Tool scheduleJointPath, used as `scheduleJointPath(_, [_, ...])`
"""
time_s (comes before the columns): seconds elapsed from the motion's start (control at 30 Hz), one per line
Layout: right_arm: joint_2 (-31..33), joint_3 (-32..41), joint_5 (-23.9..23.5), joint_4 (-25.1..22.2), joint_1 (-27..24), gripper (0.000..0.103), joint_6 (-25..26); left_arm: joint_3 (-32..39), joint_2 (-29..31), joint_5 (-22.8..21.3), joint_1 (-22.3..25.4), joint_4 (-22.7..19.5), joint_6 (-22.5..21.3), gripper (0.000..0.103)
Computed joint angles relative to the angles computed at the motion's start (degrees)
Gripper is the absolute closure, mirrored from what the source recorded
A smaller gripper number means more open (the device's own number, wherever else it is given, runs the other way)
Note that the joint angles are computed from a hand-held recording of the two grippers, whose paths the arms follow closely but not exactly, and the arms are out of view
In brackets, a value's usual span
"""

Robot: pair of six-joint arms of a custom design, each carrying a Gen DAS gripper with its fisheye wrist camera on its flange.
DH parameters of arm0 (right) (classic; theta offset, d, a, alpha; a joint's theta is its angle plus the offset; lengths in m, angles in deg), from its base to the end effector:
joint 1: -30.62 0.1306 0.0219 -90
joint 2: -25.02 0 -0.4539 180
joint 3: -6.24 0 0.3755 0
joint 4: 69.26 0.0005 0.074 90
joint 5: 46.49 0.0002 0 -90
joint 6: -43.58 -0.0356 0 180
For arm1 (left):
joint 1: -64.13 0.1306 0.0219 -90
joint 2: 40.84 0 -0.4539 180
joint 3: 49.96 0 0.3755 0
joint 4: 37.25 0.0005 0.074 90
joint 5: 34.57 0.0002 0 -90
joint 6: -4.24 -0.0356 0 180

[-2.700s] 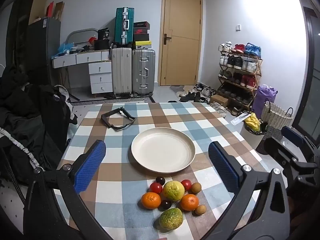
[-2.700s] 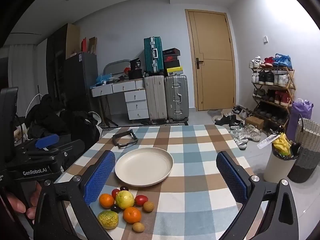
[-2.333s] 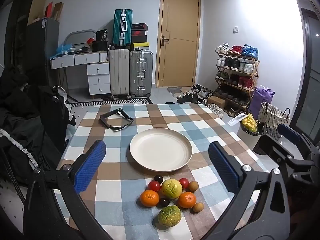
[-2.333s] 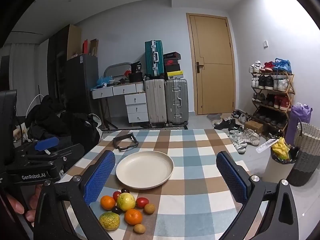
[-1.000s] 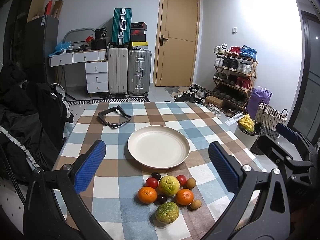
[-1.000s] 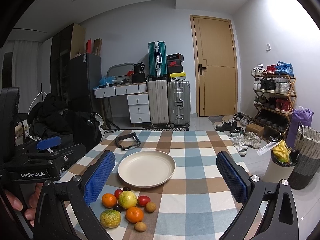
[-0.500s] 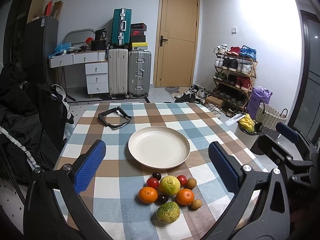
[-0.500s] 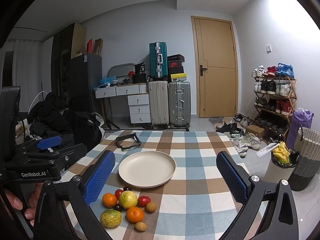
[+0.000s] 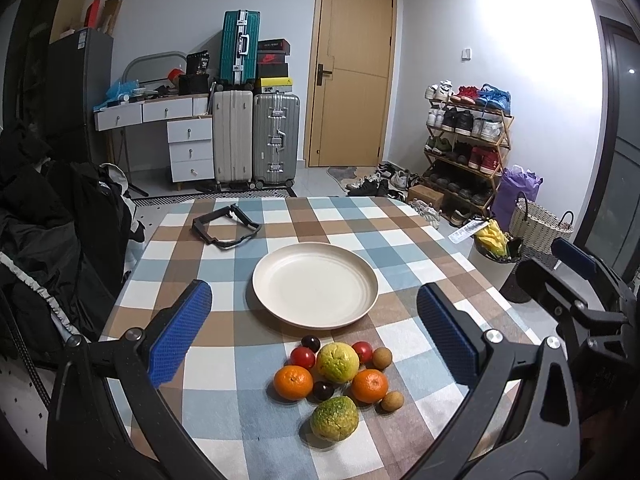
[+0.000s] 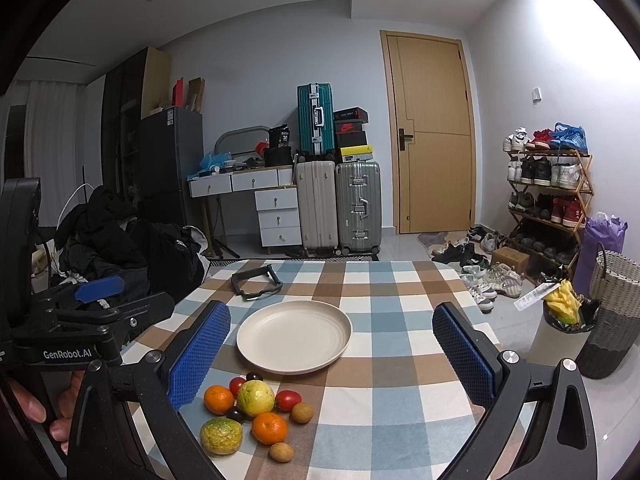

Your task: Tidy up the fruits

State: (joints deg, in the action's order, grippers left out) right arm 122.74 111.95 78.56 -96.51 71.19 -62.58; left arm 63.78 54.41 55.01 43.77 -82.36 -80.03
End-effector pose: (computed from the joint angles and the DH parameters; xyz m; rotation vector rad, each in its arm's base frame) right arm 0.4330 0.3431 0.5984 0.0138 1.8455 0.1069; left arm 0.4850 -0.1803 0.6524 0.2560 2.0306 -0.2779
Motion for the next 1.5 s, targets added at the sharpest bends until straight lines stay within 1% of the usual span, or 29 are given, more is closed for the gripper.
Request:
scheduleJointPath(0.17, [-0.1, -0.6, -0.1, -0.4, -0.2, 0.0, -1.0, -1.0, 0.4, 1.1, 0.1, -0.9, -0.5, 0.0])
scheduleJointPath(0.33, [0.1, -0.8, -0.6, -1.1, -0.7, 0.0, -1.8, -1.3, 1.8, 2.0, 0.2, -2.8, -0.9, 0.0])
scheduleJointPath(0.63, [0.2, -1.8, -1.4, -1.3, -1.4, 0.0, -2.9, -3.1, 4.3, 3.9, 0.3, -4.9, -1.7, 0.0])
scheduleJointPath(0.87, [0.7, -2.3, -2.6, -1.9, -2.2, 0.0, -4.3, -3.5, 6.7, 6.1, 0.8, -7.2, -1.3, 0.001])
scheduleJointPath(1.13, [1.4, -3.1, -4.0, -2.0, -3.0, 0.0, -5.7, -5.2, 7.5, 7.0, 0.5, -8.1, -2.4, 0.001])
scheduleJointPath(1.3, [1.9, -3.3, -3.0, -1.8, -2.7, 0.0, -3.8, -6.0, 7.7, 8.6, 1.0, -8.7, -2.2, 0.005])
scheduleJointPath(1.33, [2.0, -3.4, -2.8, -1.6, -2.6, 0.0, -3.4, -5.8, 8.0, 8.9, 1.0, -9.0, -2.3, 0.012])
scheduleJointPath(1.37, [2.2, -3.3, -2.9, -1.7, -2.6, 0.0, -3.1, -6.0, 8.0, 9.4, 1.1, -9.4, -2.3, 0.021])
scheduleJointPath(1.43, [2.4, -3.4, -3.4, -1.7, -2.6, 0.0, -3.2, -5.1, 8.8, 11.1, 1.4, -10.7, -2.2, 0.029])
scheduleJointPath(1.5, [2.6, -3.5, -3.7, -1.7, -2.7, 0.0, -3.5, -5.8, 8.3, 12.7, 1.6, -11.0, -1.4, 0.031])
